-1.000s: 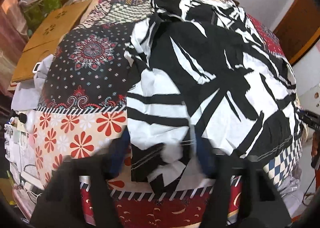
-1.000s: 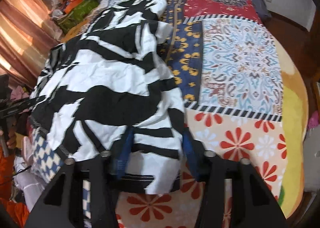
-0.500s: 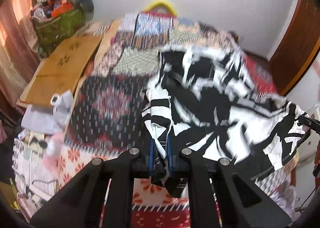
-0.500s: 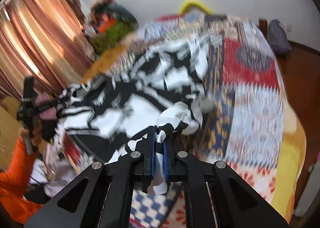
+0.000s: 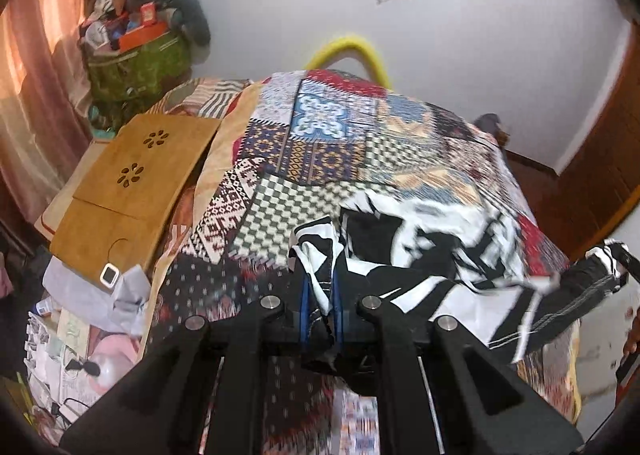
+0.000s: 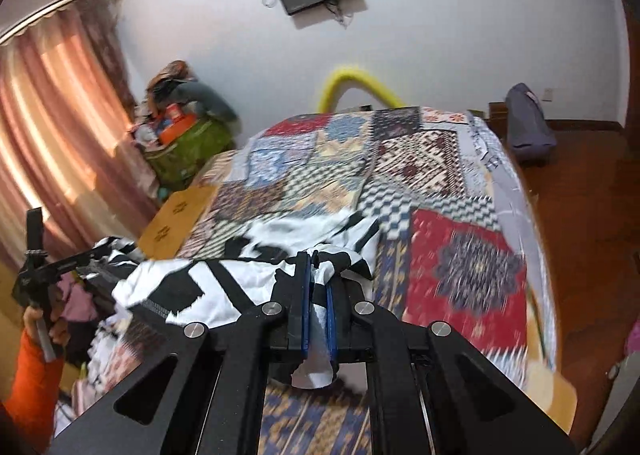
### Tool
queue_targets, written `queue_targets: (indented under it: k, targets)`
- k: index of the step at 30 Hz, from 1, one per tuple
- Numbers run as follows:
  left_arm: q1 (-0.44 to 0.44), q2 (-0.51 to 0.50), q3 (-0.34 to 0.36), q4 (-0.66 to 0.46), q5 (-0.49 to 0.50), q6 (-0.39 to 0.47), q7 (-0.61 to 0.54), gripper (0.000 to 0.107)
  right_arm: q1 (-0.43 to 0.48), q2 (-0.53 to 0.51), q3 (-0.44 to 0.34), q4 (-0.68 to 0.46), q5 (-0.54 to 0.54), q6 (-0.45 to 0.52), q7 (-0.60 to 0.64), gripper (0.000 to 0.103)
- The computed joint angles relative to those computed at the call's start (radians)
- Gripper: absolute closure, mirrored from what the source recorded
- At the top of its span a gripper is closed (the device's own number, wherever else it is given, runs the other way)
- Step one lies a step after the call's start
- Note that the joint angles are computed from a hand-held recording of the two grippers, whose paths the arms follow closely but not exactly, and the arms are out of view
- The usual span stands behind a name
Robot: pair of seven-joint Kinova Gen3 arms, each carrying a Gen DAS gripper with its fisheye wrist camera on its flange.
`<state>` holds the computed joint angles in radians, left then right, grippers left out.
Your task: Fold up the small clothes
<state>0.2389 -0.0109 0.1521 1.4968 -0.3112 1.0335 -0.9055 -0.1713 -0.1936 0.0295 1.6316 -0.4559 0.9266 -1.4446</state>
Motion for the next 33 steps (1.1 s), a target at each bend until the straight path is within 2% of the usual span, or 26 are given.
queue_targets:
  k: [2,9,11,14,16,18,20,22,26,28,30,33]
  targets:
    - [-0.026,0.067,-0.026,-0.045,0.041,-0.009,-0.033,0.099,0.006,0.049,-0.002,-0.026,0.011,-0.014,-0.006,0.098]
    - [-0.033,0.295,-0.088,-0.196,0.074,0.003,-0.086,0.099,0.054,0.24,-0.03,-0.118,0.032,-0.024,0.002,0.098]
    - [-0.057,0.365,-0.091,-0.25,0.126,0.018,-0.138,0.099,0.071,0.288,-0.042,-0.145,0.039,-0.012,-0.004,0.097]
    - [-0.072,0.436,-0.106,-0.307,0.176,0.045,-0.175,0.095,0.111,0.361,-0.05,-0.19,0.0,0.032,0.004,0.096]
    - [-0.059,0.475,-0.123,-0.332,0.156,0.07,-0.174,0.084,0.167,0.389,-0.065,-0.199,-0.056,0.065,0.008,0.093]
    - [-0.012,0.48,-0.164,-0.323,0.093,0.064,-0.146,0.082,0.179,0.386,-0.059,-0.189,-0.052,0.05,-0.013,0.085]
    - [0.026,0.471,-0.194,-0.299,0.022,0.059,-0.111,0.074,0.18,0.356,-0.051,-0.167,-0.006,0.021,-0.046,0.068]
    - [0.034,0.442,-0.205,-0.262,-0.009,0.037,-0.085,0.066,0.173,0.312,-0.032,-0.133,0.036,-0.026,-0.066,0.06]
    - [0.038,0.39,-0.183,-0.214,-0.045,0.031,-0.099,0.064,0.18,0.254,-0.041,-0.118,0.079,-0.007,-0.03,0.059]
    - [0.061,0.361,-0.169,-0.179,-0.074,0.026,-0.106,0.052,0.162,0.227,-0.048,-0.104,0.103,-0.002,-0.005,0.059]
    - [0.085,0.328,-0.15,-0.132,-0.097,0.008,-0.111,0.044,0.142,0.206,-0.053,-0.082,0.105,0.0,0.027,0.059]
    - [0.092,0.304,-0.114,-0.094,-0.072,-0.011,-0.142,0.037,0.099,0.181,-0.07,-0.044,0.113,-0.017,0.05,0.058]
